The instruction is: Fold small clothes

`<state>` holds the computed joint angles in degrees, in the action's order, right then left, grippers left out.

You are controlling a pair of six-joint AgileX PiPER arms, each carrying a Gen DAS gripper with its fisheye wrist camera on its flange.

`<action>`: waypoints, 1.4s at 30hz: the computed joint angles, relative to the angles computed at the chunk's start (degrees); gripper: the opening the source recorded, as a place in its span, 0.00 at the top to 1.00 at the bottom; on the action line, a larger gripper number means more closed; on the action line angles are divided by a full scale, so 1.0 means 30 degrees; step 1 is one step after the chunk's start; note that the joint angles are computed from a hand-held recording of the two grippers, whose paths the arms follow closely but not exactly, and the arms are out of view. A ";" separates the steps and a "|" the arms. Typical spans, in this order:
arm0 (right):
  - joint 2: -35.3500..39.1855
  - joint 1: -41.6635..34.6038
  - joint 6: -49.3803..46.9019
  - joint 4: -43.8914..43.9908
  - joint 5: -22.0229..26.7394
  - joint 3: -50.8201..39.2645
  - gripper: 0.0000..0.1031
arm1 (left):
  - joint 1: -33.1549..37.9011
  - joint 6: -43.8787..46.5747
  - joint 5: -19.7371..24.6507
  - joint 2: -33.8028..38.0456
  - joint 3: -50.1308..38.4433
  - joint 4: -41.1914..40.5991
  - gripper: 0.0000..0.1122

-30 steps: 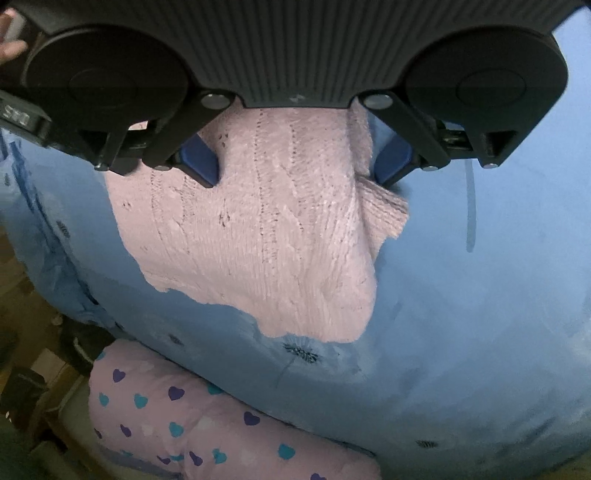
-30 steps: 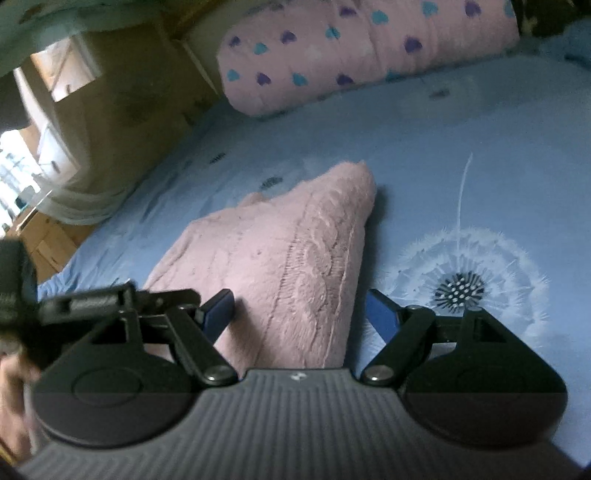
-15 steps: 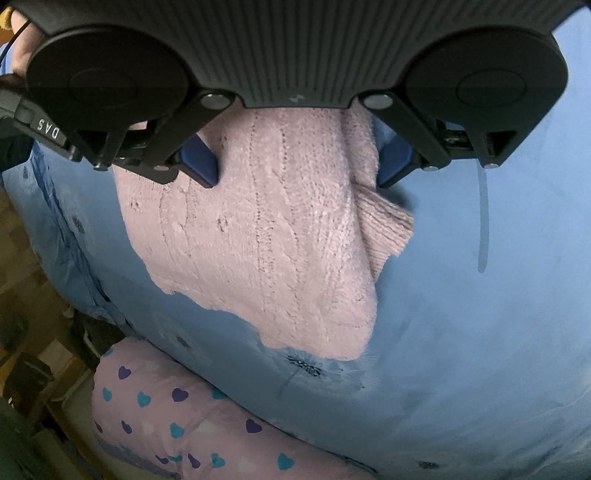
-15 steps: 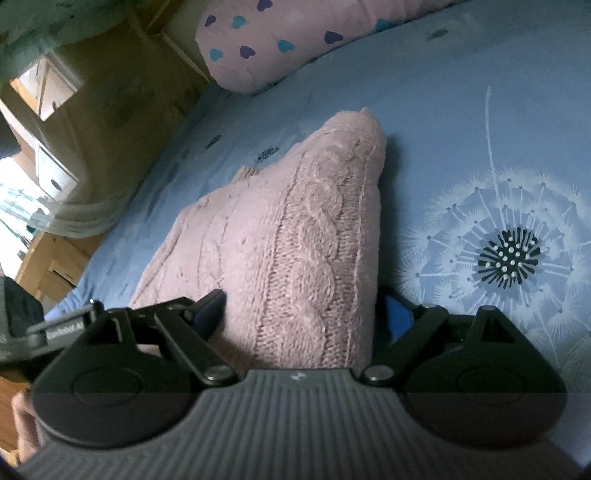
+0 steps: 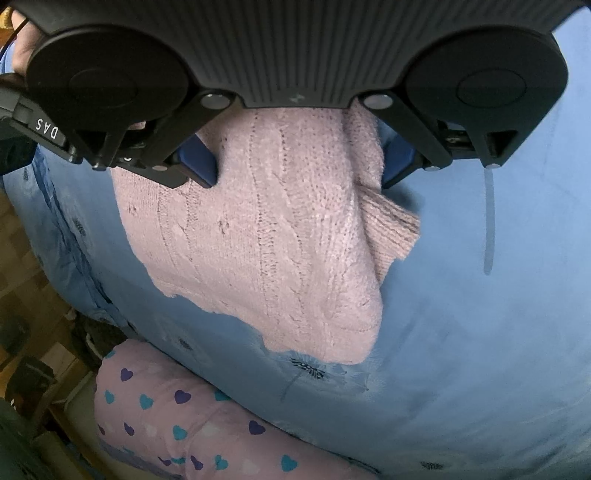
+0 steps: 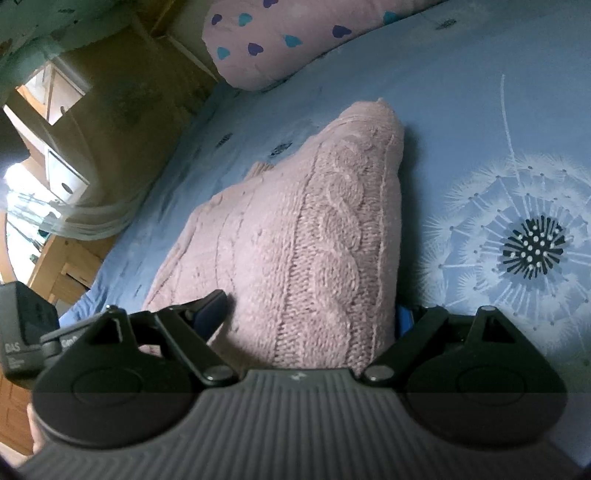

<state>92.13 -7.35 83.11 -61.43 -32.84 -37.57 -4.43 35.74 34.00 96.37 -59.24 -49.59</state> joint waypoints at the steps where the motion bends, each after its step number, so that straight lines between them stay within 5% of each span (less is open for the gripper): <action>1: 0.0072 -0.0075 0.0016 -0.0036 -0.0122 -0.0024 0.13 | 0.0004 0.0005 0.0000 0.0006 -0.0005 0.0002 0.15; 5: 0.0125 -0.0077 -0.0028 0.0127 -0.0167 -0.0037 0.14 | -0.0181 -0.0385 -0.0163 -0.0040 0.0043 0.0183 0.14; 12: -0.0210 0.0465 -0.1238 0.2209 0.0418 0.0509 0.29 | -0.0286 0.0558 -0.0162 -0.0068 0.0276 -0.0419 0.14; 19: -0.1035 0.0654 -0.0062 0.1560 0.1098 0.0602 0.48 | 0.0149 0.2495 0.0946 -0.0154 0.0588 -0.2197 0.34; 25: -0.2224 0.1095 0.0870 0.1657 0.1789 0.1108 0.52 | 0.0099 0.2292 0.1735 -0.0873 0.0550 -0.1872 0.38; 33: -0.4856 -0.1024 0.5324 -0.3528 0.0246 0.2502 0.54 | -0.0847 0.0514 0.2888 -0.2998 0.2140 -0.1325 0.38; 42: -0.7779 -0.7799 0.9061 -1.0616 -0.4872 0.4572 0.54 | -0.4525 -0.2758 0.1621 -0.5997 0.4680 -0.0616 0.38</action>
